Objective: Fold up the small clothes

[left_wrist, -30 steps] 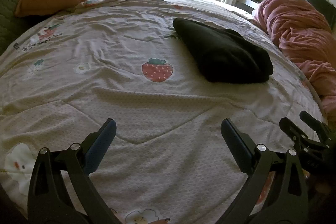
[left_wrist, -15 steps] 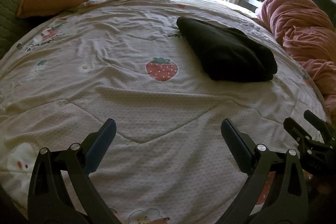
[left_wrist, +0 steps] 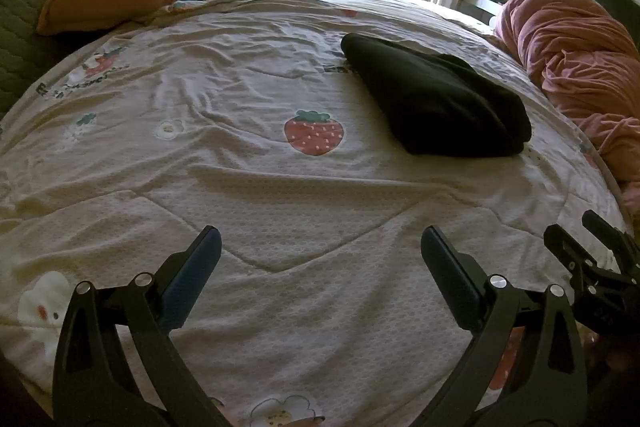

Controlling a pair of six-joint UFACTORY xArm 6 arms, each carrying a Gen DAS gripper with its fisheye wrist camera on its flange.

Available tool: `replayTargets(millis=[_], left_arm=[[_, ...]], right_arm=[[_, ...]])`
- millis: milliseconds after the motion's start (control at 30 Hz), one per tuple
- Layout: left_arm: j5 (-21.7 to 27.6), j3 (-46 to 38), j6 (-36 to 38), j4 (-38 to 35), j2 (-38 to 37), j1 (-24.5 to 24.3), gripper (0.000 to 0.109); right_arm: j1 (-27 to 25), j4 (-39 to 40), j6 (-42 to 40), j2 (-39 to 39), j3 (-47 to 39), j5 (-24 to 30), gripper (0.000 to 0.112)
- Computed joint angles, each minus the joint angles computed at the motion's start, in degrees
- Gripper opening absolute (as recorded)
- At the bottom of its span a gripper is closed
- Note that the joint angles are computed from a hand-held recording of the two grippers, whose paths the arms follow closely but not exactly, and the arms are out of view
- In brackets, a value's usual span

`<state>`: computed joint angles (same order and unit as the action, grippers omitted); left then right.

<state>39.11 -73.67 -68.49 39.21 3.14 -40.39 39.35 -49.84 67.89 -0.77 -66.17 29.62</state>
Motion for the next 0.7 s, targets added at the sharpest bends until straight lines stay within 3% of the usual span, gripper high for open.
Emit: replayTargets(millis=[433, 700], left_arm=[[1.2, -0.3, 0.4, 0.0, -0.1, -0.1, 0.094], [0.6, 0.1, -0.3, -0.7, -0.5, 0.3, 0.094]], right_arm=[[0.1, 0.0, 0.3, 0.0, 0.0, 0.2, 0.098], [-0.6, -3.1, 5.4, -3.3, 2.5, 3.1, 0.098]])
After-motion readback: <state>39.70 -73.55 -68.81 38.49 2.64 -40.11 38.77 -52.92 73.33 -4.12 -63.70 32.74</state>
